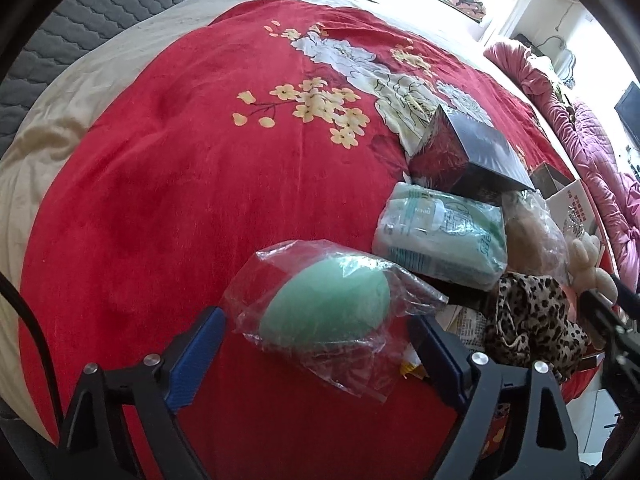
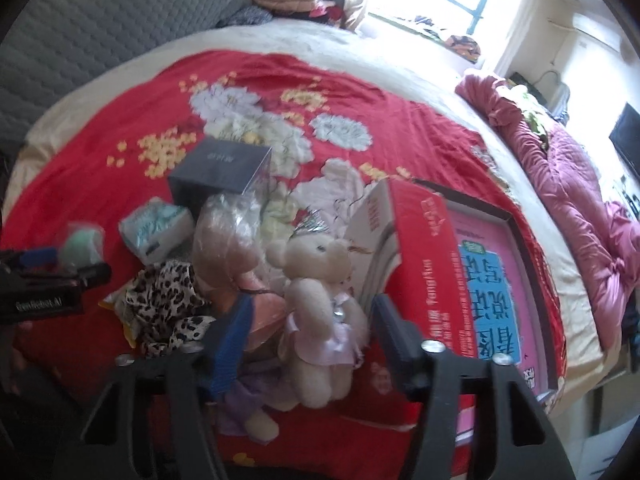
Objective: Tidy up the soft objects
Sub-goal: 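Grasp the bagged green sponge with the left tool while the right tool grasps the white teddy bear, then carry the sponge with the left tool while the right tool carries the bear to the pink tray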
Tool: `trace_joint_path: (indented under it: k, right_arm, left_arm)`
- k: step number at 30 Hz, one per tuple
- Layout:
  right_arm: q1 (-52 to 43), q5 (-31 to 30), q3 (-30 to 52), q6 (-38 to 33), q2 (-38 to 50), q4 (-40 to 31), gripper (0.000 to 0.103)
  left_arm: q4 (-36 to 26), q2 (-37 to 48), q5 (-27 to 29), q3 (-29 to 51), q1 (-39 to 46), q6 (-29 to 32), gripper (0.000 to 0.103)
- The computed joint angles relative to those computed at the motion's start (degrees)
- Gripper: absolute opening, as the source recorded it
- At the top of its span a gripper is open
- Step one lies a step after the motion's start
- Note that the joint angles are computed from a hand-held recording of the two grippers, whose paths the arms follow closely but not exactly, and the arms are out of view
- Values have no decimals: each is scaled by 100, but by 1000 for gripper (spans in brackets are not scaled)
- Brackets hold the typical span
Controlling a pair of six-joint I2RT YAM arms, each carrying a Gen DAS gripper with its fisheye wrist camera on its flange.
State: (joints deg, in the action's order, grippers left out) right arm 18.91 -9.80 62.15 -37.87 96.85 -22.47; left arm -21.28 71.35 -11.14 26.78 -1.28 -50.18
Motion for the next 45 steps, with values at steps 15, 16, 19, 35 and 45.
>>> trace_joint_path:
  k: [15, 16, 19, 35, 45]
  right_arm:
    - [-355, -560, 257, 354, 126, -205, 30]
    - [-426, -711, 333, 409, 137, -309, 30]
    - [-601, -1039, 468, 537, 146, -503, 30]
    - [-1101, -2003, 789, 613, -139, -1283, 30]
    - [-1873, -2785, 1451, 595, -185, -2113, 30]
  left_arm:
    - [463, -203, 225, -234, 148, 241, 62]
    - [511, -277, 248, -281, 162, 245, 59]
    - [562, -416, 297, -357, 178, 230, 56]
    - [-950, -1371, -629, 214, -1051, -570, 56]
    - [-1760, -658, -1335, 1663, -2217, -881, 56]
